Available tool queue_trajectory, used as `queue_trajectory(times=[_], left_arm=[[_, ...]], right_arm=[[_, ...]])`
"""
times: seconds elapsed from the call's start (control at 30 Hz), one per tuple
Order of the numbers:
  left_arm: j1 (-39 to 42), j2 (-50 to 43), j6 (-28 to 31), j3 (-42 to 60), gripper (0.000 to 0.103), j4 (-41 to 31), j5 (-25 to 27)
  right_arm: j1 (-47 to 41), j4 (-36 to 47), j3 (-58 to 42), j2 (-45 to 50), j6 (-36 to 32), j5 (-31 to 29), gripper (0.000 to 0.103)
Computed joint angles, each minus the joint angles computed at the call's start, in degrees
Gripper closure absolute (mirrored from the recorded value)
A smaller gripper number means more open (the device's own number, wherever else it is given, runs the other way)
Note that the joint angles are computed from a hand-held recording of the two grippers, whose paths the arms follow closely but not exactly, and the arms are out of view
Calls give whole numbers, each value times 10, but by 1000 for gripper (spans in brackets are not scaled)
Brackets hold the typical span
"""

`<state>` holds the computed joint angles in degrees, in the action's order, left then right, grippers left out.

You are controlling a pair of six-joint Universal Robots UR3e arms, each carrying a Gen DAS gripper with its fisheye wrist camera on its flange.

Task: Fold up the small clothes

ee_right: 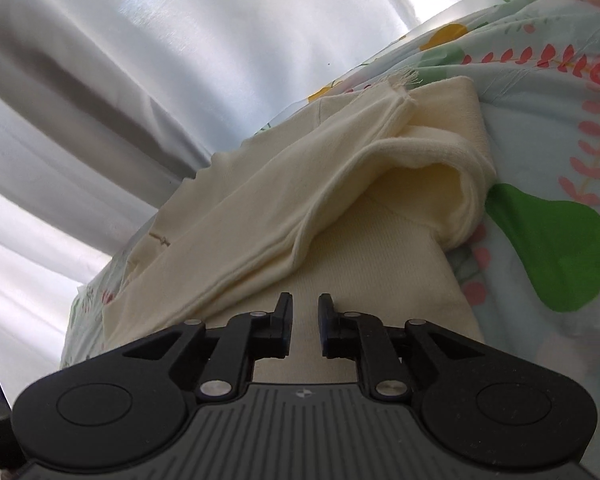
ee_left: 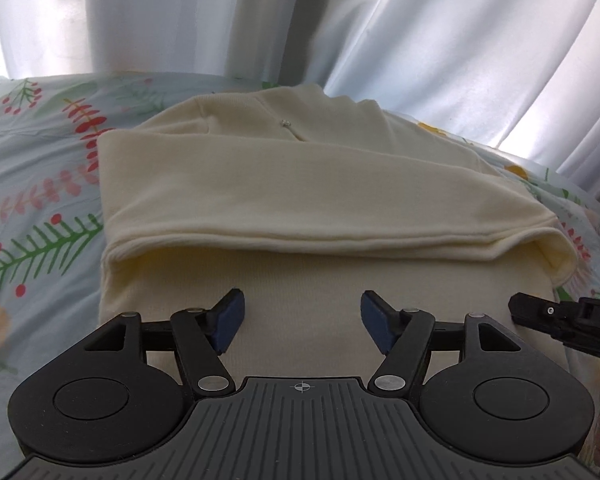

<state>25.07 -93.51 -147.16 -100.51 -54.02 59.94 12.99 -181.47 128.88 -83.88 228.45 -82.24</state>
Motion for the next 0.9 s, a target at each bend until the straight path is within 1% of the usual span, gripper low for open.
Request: queue_trajectory(times=[0.03,0.07,0.1,0.17,0.27,0.33,0.37,0.4,0.47,0.5,0.53,0.57,0.6,0.63,0.7,0.73,0.8,0.9], left_arm=[[0,17,12,-13,31,-2,10],[1,38,25,-29,31,0,19],[5,59,38,-47,31,1,24],[21,110,70,-82,27,-14,22],[62,191,122,-119,22,-78,7],[96,245,164,-131,22,-142,7],[114,268,185,-133,22,-175,5],[141,295,215,-132,21,-226,2],[216,344,295,-111,18,-358,-7],[260,363,341,-95,17,-429,-10],[310,377,392,-76,16,-501,-9],[349,390,427,-65,16,-547,-4],[398,415,458,-59,16,-589,5],[449,435,496,-53,16,-627,11],[542,463,576,-38,16,-698,19],[571,469,601,-34,16,-718,25],[607,471,633,-33,16,-729,39],[635,482,635,-54,19,-704,59]], right_arm=[[5,11,16,-24,-17,11,75],[18,27,24,-46,-27,9,72],[31,44,29,-63,-38,5,70],[72,92,36,-108,-65,-16,60],[132,151,57,-179,-69,-41,54],[172,191,69,-223,-57,-59,52],[195,214,77,-252,-46,-68,49],[212,233,83,-276,-35,-73,48],[243,269,98,-332,-9,-77,47],[265,284,103,-354,9,-94,47],[310,294,94,-352,43,-138,47],[358,323,80,-351,76,-189,47],[392,351,69,-352,101,-224,47],[420,382,60,-357,126,-251,47],[441,418,63,-379,163,-262,47],[448,423,68,-390,177,-263,47],[468,456,70,-408,208,-273,47],[458,450,100,-447,230,-259,50]])
